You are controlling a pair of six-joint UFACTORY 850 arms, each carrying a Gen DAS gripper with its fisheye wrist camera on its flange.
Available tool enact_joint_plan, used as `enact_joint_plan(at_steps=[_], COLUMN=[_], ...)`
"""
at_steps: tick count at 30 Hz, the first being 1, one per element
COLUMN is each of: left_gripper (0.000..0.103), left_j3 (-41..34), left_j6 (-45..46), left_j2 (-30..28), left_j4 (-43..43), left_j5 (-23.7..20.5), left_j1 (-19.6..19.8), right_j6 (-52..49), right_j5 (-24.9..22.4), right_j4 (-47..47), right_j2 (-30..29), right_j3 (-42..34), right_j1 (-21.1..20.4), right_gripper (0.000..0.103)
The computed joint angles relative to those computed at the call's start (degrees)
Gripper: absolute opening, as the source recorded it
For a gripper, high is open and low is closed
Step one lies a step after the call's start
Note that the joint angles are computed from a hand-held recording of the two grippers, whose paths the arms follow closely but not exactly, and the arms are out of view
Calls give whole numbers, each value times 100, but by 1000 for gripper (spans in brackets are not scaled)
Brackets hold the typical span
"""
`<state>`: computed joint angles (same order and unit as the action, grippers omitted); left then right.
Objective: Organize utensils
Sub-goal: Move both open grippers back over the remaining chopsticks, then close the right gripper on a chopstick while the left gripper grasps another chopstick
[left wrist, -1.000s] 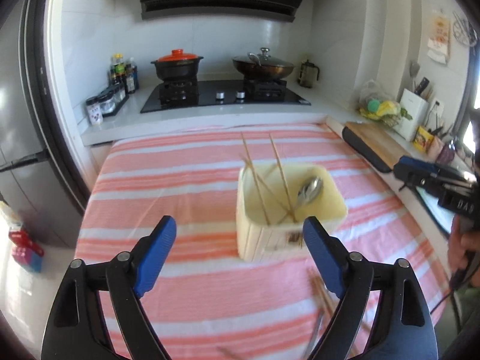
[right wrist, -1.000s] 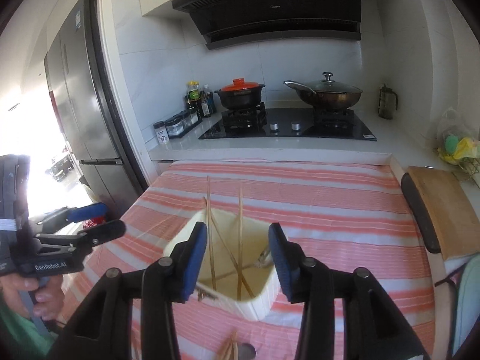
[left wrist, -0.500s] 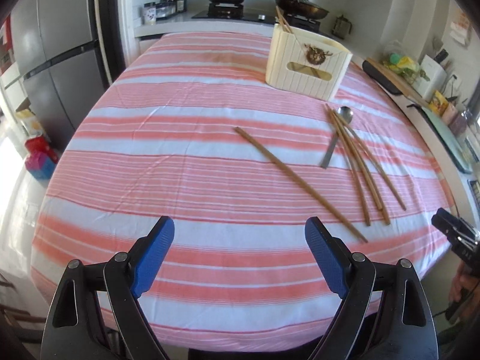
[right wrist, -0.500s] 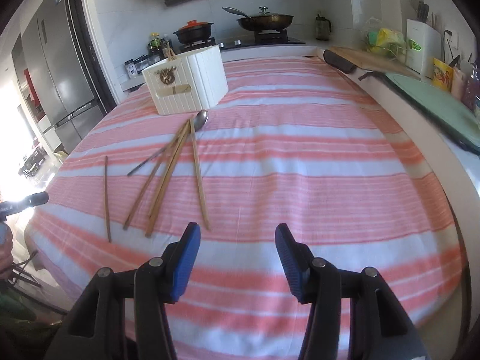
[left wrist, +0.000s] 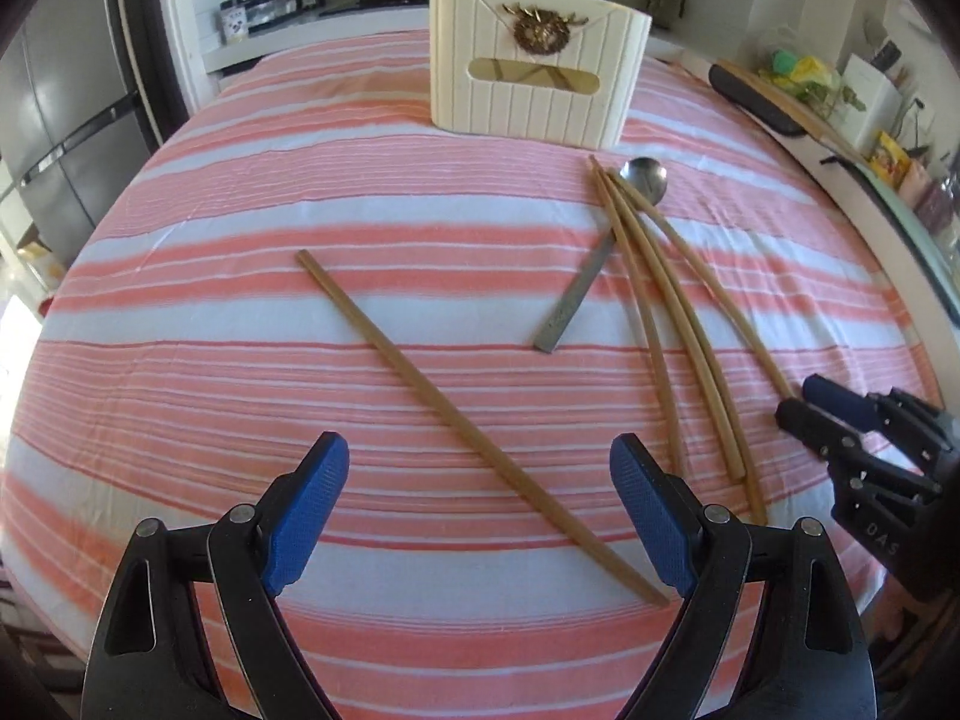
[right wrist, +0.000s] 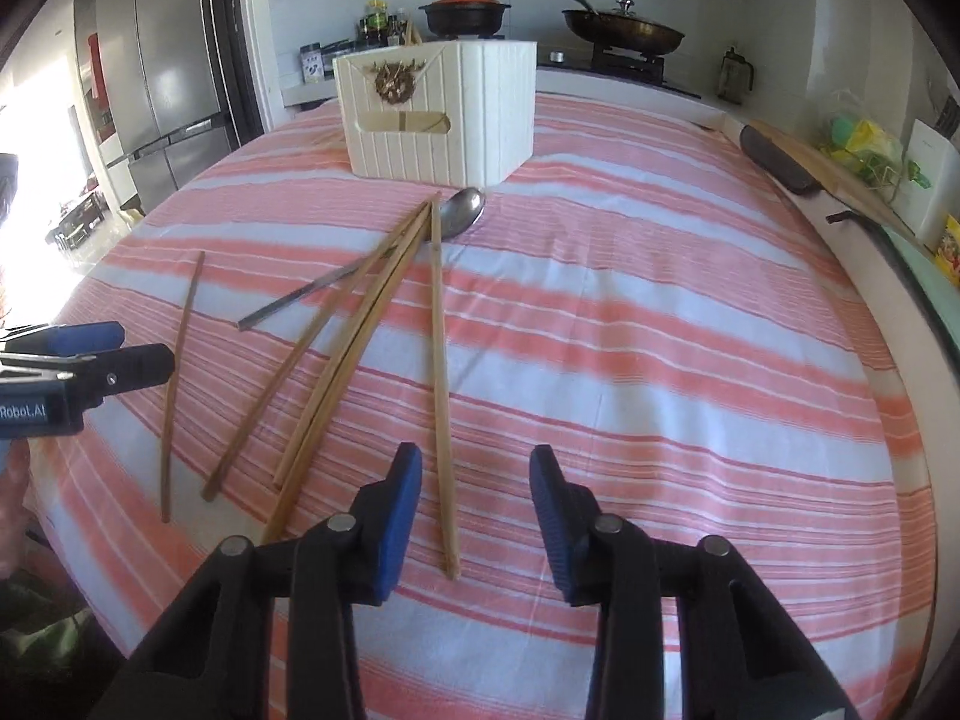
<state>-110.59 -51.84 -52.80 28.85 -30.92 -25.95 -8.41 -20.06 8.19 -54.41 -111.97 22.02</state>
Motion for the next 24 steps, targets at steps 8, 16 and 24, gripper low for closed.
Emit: enact_joint_plan(at_steps=[8, 16, 24], left_gripper=[92, 94, 103], left_j3=[687, 1576, 2033], left_j6=[-765, -1331, -1729], left_j2=[294, 842, 1084], left_j4=[1023, 1465, 1769], left_j5=[52, 109, 228], left_j1=[-55, 119, 260], right_j6=[297, 1065, 3674], right_j5=[492, 891, 760], right_j4=[-220, -725, -3248], right_j2=[370, 1041, 1291], right_j3=[672, 1759, 2115], right_j1=[48, 99, 229], right_gripper=[6, 6, 7])
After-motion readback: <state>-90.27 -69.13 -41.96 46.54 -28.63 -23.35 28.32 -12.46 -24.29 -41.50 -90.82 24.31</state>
